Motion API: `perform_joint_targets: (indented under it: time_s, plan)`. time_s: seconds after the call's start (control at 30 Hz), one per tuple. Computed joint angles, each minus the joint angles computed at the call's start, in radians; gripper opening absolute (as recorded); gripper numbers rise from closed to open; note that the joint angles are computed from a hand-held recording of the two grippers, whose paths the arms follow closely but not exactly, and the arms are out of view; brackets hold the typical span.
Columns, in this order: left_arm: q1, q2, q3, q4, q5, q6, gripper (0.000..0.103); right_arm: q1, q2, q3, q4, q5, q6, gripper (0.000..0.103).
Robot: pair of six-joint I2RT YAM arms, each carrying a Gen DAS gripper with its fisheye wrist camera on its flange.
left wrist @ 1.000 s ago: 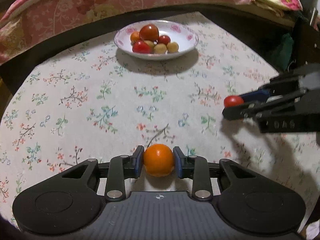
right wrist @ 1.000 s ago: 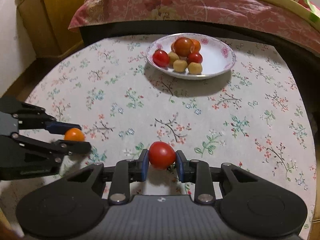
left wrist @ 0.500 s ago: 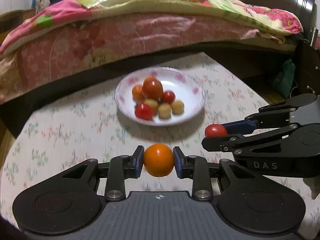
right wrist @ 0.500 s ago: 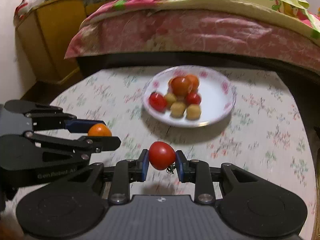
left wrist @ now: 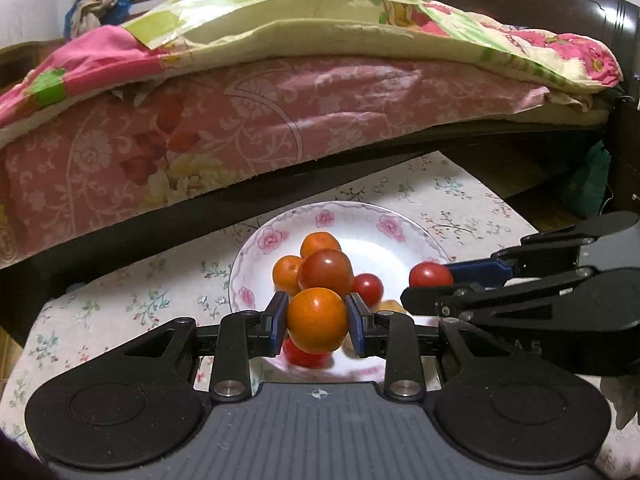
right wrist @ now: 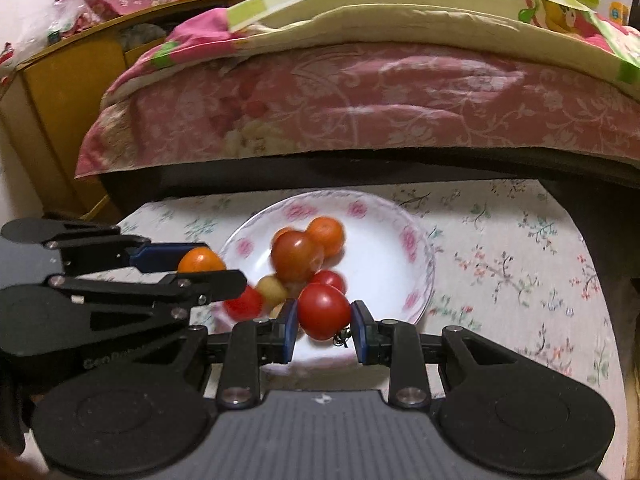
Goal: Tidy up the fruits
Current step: 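Carry the tomato and tangerine over the white plate with both grippers, then open both grippers to drop the tomato and tangerine into the plate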
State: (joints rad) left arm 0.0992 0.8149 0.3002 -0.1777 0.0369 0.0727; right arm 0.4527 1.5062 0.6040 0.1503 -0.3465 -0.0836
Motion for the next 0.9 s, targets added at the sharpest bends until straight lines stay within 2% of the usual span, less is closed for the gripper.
perform_joint_targets:
  time_s: [0.13, 0.4, 0.73, 0.9]
  plan:
    - [0.018, 0.118, 0.006, 0.100, 0.007, 0.012, 0.039, -0.003, 0.083, 0.055, 0.021, 0.003, 0.010, 0.025]
    - [0.056, 0.228, 0.016, 0.197, 0.028, 0.026, 0.039, 0.010, 0.178, 0.127, 0.040, 0.026, 0.016, 0.025]
    - [0.054, 0.270, 0.032, 0.223, 0.023, 0.018, 0.046, -0.006, 0.224, 0.176, 0.033, 0.030, 0.050, 0.026]
    - [0.060, 0.268, 0.033, 0.218, 0.026, 0.014, 0.047, -0.003, 0.219, 0.175, 0.035, 0.030, 0.055, 0.029]
